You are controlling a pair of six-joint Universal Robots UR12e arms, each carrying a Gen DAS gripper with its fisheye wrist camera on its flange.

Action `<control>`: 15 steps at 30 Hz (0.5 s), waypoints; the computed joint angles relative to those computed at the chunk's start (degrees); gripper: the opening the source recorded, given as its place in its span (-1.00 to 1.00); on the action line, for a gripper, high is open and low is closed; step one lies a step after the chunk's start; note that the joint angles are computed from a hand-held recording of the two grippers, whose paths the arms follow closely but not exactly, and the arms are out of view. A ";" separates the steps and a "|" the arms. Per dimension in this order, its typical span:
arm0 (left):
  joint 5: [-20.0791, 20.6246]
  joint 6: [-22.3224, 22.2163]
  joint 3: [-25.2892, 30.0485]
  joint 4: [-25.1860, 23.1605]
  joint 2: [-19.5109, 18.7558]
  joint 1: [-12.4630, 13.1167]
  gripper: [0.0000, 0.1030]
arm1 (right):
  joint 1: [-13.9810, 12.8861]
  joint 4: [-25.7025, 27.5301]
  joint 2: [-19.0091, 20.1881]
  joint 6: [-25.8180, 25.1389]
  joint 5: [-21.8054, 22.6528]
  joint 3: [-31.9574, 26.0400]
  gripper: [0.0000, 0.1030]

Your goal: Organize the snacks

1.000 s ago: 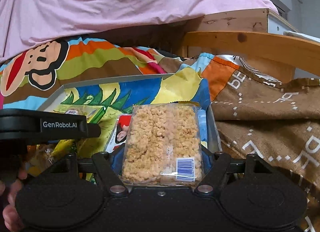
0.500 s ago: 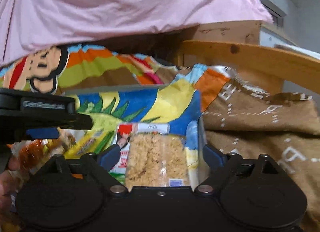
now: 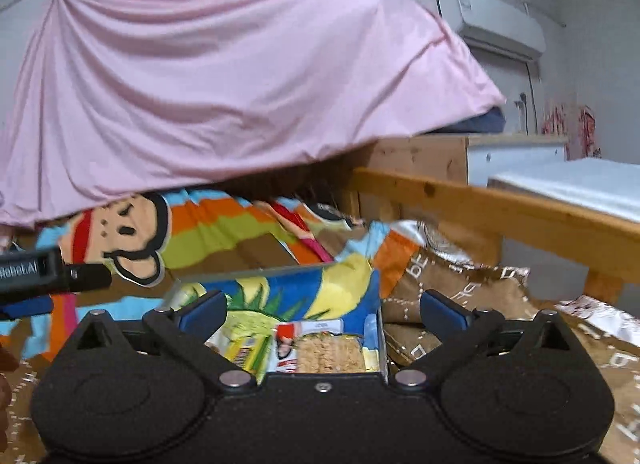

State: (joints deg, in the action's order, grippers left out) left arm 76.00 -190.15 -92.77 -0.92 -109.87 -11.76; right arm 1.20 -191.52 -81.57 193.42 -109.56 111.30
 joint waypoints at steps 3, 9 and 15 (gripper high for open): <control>0.06 -0.25 -3.88 1.83 2.81 0.83 0.99 | 1.46 -0.89 -1.74 -1.53 -1.21 1.46 0.99; -0.17 4.74 -11.04 3.05 7.99 2.37 0.99 | 4.56 -0.58 -5.29 -5.57 -2.88 5.18 0.99; -2.04 8.65 -16.52 1.45 12.82 4.17 0.99 | 8.47 -1.60 -7.84 -3.46 -7.09 8.88 0.99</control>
State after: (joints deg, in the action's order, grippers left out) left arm 73.96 -181.50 -109.29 0.53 -97.06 -7.60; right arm 9.67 -193.13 -89.40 189.96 -116.65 120.19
